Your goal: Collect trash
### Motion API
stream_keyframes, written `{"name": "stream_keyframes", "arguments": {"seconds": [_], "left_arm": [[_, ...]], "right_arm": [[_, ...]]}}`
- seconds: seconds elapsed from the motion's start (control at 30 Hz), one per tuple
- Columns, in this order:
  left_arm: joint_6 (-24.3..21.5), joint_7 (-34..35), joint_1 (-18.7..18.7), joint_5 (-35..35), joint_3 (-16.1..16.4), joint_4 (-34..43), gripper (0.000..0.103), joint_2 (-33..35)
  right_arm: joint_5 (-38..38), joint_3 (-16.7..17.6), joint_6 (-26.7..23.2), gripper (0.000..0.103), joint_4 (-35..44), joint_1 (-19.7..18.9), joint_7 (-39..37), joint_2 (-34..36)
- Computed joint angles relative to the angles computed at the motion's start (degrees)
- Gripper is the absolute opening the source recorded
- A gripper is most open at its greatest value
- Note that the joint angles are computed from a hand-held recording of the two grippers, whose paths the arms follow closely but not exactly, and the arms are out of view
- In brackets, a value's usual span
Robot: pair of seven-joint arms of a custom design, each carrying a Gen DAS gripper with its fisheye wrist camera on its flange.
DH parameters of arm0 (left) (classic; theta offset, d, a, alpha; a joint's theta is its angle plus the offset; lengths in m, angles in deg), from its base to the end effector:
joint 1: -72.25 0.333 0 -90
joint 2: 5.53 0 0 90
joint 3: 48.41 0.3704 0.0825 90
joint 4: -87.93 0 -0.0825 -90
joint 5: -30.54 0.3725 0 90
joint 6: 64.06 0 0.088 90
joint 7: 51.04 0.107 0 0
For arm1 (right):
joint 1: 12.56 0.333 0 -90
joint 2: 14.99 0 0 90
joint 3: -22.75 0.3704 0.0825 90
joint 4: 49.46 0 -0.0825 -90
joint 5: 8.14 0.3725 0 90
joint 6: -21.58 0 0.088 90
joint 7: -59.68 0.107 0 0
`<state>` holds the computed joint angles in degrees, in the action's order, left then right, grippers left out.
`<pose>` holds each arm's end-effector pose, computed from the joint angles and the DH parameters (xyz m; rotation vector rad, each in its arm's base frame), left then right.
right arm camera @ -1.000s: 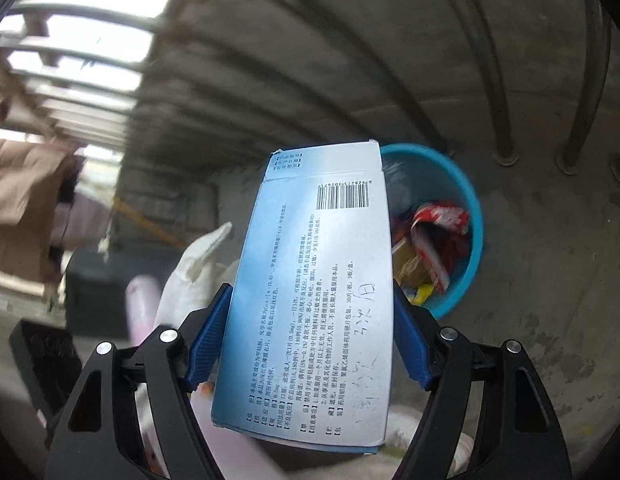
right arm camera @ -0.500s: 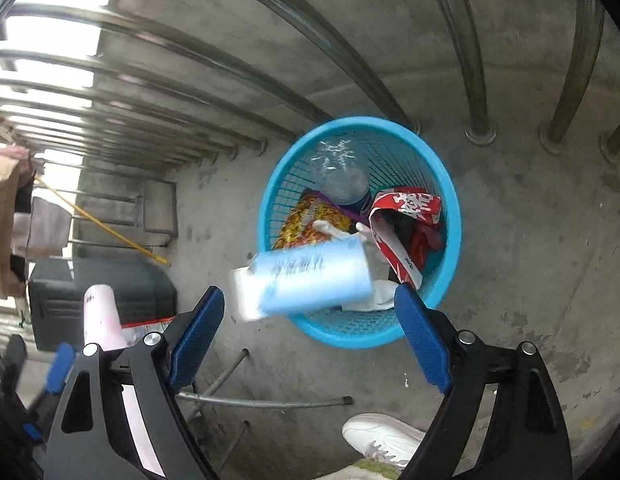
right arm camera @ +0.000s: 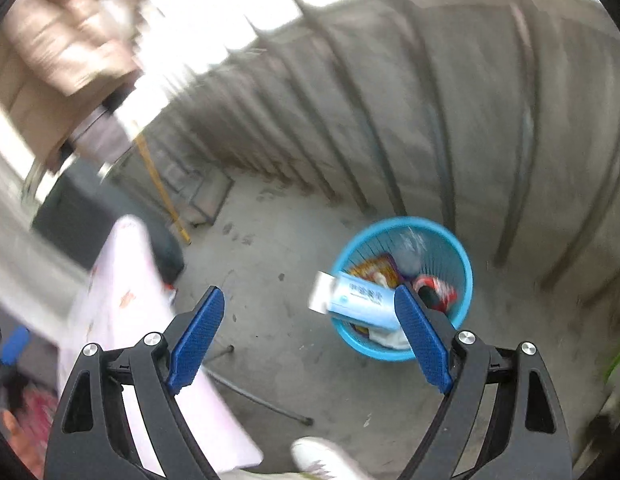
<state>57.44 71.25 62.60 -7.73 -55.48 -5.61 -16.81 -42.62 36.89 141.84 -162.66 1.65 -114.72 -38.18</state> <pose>0.4694 -0.1814 0.8252 -1.1276 2.4570 -1.3234 0.3828 0.2111 0.7447 -0.6812 2.2967 -0.6519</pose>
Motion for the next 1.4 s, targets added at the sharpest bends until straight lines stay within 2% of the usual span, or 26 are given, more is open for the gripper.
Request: {"name": "stream_keyframes", "arguments": {"seconds": [0.1, 0.2, 0.3, 0.4, 0.53, 0.63, 0.7, 0.8, 0.9, 1.0, 1.13, 1.3, 1.4], "left_arm": [[7.14, -6.66, 3.44, 7.89, -0.54, -5.59, 0.093, -5.81], [12.27, -9.81, 5.55, 13.67, -0.4, -10.07, 0.094, -10.13], [18.4, -8.85, 7.58, 20.22, -0.13, -16.66, 0.094, -15.7], [19.7, -10.35, 10.05, 25.34, -0.54, -20.52, 0.094, -19.59], [14.79, -11.45, 10.81, 27.28, 1.21, -22.97, 0.094, -24.0], [11.51, -15.2, 13.31, 28.76, 1.25, -24.7, 0.094, -26.55], [8.92, -17.83, 14.52, 29.03, 1.82, -26.2, 0.094, -28.13], [4.58, -22.63, 16.67, 29.82, 1.53, -27.39, 0.094, -29.24], [5.4, -26.07, 18.54, 31.76, 0.47, -28.09, 0.094, -29.45], [7.47, -30.63, 20.13, 32.45, -0.02, -27.95, 0.094, -29.17], [3.91, -35.63, 19.8, 32.07, 0.18, -27.09, 0.094, -28.58], [-3.3, -34.62, 16.9, 32.89, 0.28, -26.44, 0.094, -27.35], [-3.29, -34.89, 16.76, 33.76, -0.01, -26.69, 0.094, -26.86]], "right_arm": [[-8.52, 5.99, -8.0, 0.097, 10.79, 0.64, -5.49, 5.47], [-16.66, 10.07, -13.94, 0.097, 19.55, 3.32, -10.32, 10.78], [-23.35, 12.65, -16.94, 0.097, 24.78, 6.53, -11.8, 14.59], [-25.71, 13.82, -19.75, 0.097, 30.22, 10.14, -12.92, 18.44], [-26.9, 13.16, -19.75, 0.097, 32.84, 14.42, -13.49, 20.97], [-23.23, 12.16, -22.75, 0.097, 36.85, 17.55, -18.14, 23.63], [-21.76, 11.36, -25.91, 0.097, 37.86, 19.5, -19.32, 24.46], [-17.43, 9.61, -28.05, 0.097, 39.1, 21.68, -21.24, 25.25], [-14.04, 7.96, -31.09, 0.097, 40.66, 23.9, -27.14, 26.69], [-14.78, 6.35, -34.26, 0.097, 42.24, 26.48, -30.38, 27.6], [-12.49, 3.68, -37.61, 0.097, 43.95, 29.09, -29.89, 28.3], [-9.4, 1.1, -39.93, 0.097, 42.91, 31.01, -27.91, 27.71], [-7.42, 0.68, -39.83, 0.097, 41.03, 30.48, -26.75, 26.39]]}}
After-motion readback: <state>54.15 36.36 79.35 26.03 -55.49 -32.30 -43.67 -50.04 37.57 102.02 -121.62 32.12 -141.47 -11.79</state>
